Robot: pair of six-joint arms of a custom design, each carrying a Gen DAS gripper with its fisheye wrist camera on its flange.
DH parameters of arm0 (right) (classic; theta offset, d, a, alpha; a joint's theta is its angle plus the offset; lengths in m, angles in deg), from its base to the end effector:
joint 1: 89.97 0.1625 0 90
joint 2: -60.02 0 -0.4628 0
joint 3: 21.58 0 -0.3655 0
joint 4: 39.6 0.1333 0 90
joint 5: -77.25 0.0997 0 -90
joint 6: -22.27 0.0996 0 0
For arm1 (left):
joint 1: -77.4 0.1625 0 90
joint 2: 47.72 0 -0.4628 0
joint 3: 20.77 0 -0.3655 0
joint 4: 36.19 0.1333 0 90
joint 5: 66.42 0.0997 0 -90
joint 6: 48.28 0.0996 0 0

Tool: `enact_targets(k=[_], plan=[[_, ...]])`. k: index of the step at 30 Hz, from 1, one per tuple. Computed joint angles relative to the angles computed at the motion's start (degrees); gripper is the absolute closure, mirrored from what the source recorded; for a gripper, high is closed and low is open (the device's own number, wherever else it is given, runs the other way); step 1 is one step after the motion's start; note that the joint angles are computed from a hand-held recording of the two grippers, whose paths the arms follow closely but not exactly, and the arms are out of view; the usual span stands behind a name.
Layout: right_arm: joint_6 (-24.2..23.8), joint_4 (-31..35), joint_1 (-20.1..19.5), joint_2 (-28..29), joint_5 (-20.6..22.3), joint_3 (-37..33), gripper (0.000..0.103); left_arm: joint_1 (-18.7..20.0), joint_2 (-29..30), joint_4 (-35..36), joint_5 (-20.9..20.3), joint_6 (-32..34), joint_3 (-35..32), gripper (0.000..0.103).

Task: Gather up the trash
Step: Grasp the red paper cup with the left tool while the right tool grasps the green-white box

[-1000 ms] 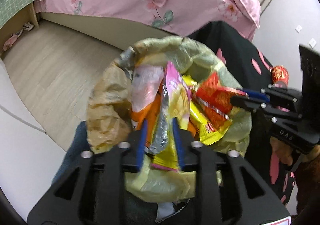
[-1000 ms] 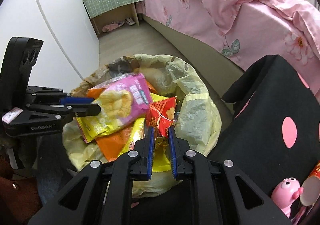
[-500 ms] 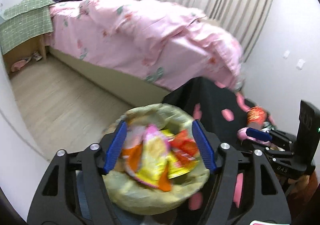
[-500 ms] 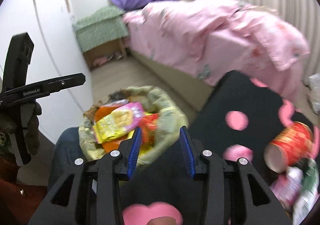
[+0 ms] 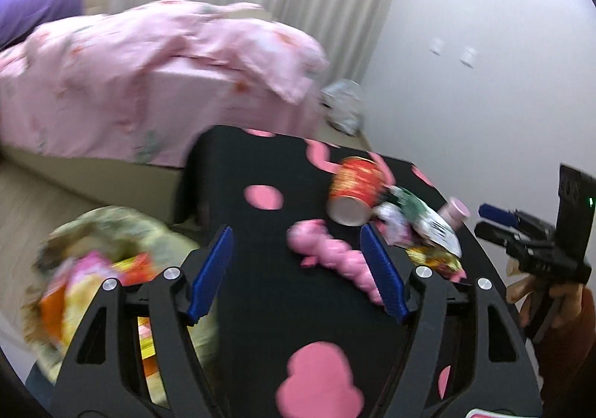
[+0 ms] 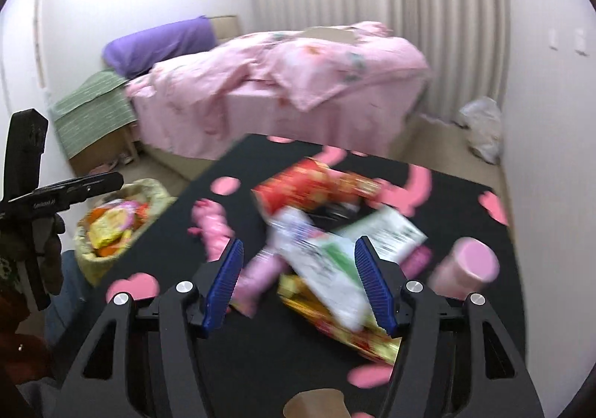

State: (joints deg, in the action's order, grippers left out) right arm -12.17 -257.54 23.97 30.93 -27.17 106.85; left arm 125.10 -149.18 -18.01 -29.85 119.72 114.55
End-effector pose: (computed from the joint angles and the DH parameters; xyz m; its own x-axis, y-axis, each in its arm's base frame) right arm 0.2935 -0.3936 -0.0101 -0.5684 -0.6881 0.4510 -0.8218 0.5012 -0.2711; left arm 0.0437 -0.2689 0.3043 -0.8666 -0.0864 -0.4915 0.3583 0.5778 -0.7333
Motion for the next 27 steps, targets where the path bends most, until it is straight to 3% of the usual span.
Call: enact_targets(k=[2, 5, 10, 12, 15, 18, 22, 25, 27], plan=[[-0.07, -2.25, -1.84, -0.81, -0.86, 1.17, 0.044, 3.80, 4.62, -3.87, 5.09, 5.55, -2.05, 0.035], [-0.09, -4.34, -4.16, -1.20, -0.33, 2.19, 0.044, 6.03, 9.90, -7.24, 8.60, 7.91, -3.92, 0.035], [-0.75, -7.31, -5.57, 0.12, -3.02, 1.55, 0.044, 7.81, 16.21, -9.77, 10.17, 12.91, -7.68, 0.035], [-1.46, -8.88, -5.84, 0.97, -3.89, 1.41, 0.044, 10.00, 19.51, -8.80, 12.19, 15.61, -11.58, 0.028], [-3.45, -12.75, -5.00, 3.46, -7.70, 0.69, 0.044, 16.42, 27.09, -0.65, 19.67, 15.82, -21.87, 0.025], [-6.75, -18.56, -3.82, 6.51, -12.75, -0.44, 0.044, 18.08, 32.03, 1.38, 17.25, 17.12, -27.13, 0.026], [-4.32, -16.85, -5.70, 5.19, -10.56, 0.52, 0.044, 20.39, 37.43, 3.93, 14.00, 16.98, -32.78, 0.026], [-1.33, -13.93, -7.06, 3.68, -8.32, 0.99, 0.044, 23.61, 39.67, 9.58, 17.52, 12.13, -36.74, 0.037], [-0.01, -12.50, -7.38, 2.99, -7.43, 1.06, 0.044, 24.00, 38.19, 9.02, 19.47, 12.20, -35.66, 0.041]])
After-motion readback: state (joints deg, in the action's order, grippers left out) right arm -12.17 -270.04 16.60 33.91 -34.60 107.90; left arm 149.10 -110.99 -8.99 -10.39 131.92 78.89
